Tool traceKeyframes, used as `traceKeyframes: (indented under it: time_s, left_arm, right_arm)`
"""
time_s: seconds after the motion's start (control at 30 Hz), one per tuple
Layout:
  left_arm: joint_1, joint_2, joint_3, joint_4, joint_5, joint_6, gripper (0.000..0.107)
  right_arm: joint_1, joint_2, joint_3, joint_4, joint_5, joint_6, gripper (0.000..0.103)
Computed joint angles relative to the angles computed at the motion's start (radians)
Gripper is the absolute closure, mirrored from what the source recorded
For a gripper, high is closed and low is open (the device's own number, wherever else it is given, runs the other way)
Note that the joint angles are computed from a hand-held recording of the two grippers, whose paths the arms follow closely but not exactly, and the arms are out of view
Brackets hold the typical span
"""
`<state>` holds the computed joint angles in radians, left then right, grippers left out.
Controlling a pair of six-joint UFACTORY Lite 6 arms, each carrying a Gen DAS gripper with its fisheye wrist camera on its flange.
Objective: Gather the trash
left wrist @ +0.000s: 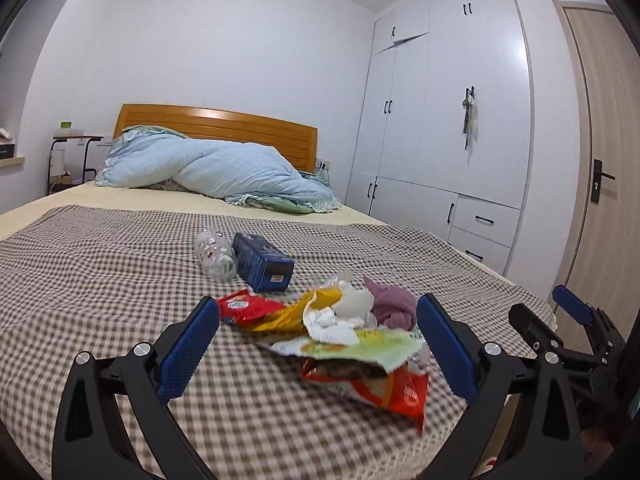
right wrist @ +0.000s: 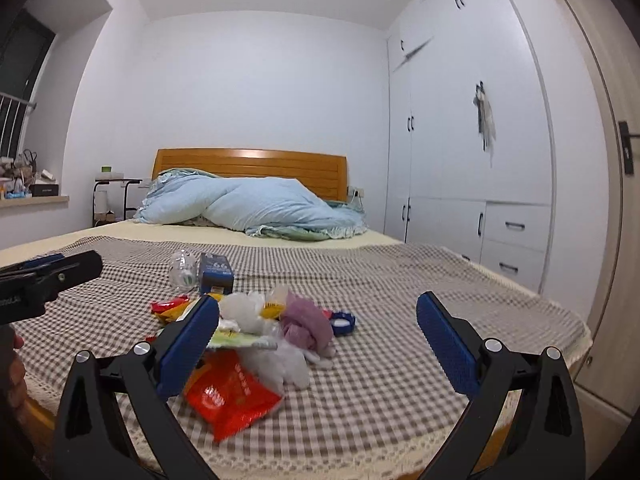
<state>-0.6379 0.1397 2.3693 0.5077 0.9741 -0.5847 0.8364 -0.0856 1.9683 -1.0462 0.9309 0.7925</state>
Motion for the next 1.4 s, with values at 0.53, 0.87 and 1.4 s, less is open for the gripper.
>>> traceKeyframes:
  time_s: [0.53, 0.87, 1.4]
  left_arm:
    - [0.124, 0.221, 0.198, -0.199, -0.007, 0.107, 0.012]
    - [0.119, 0.122, 0.033, -0.180, -0.035, 0.084, 0.012]
    - [0.164, 0.183, 0.119, -0.183, 0.092, 0.097, 0.012]
  right_arm:
    - [-0.308, 0.141, 0.135, 0.383, -0.125, -0.273, 0.008]
    - [-0.333, 0.195, 0.194, 0.474, -0.002, -0.273, 0.008]
    - [-0.290, 0.285, 0.279, 0.450, 0.079, -0.279, 0.008]
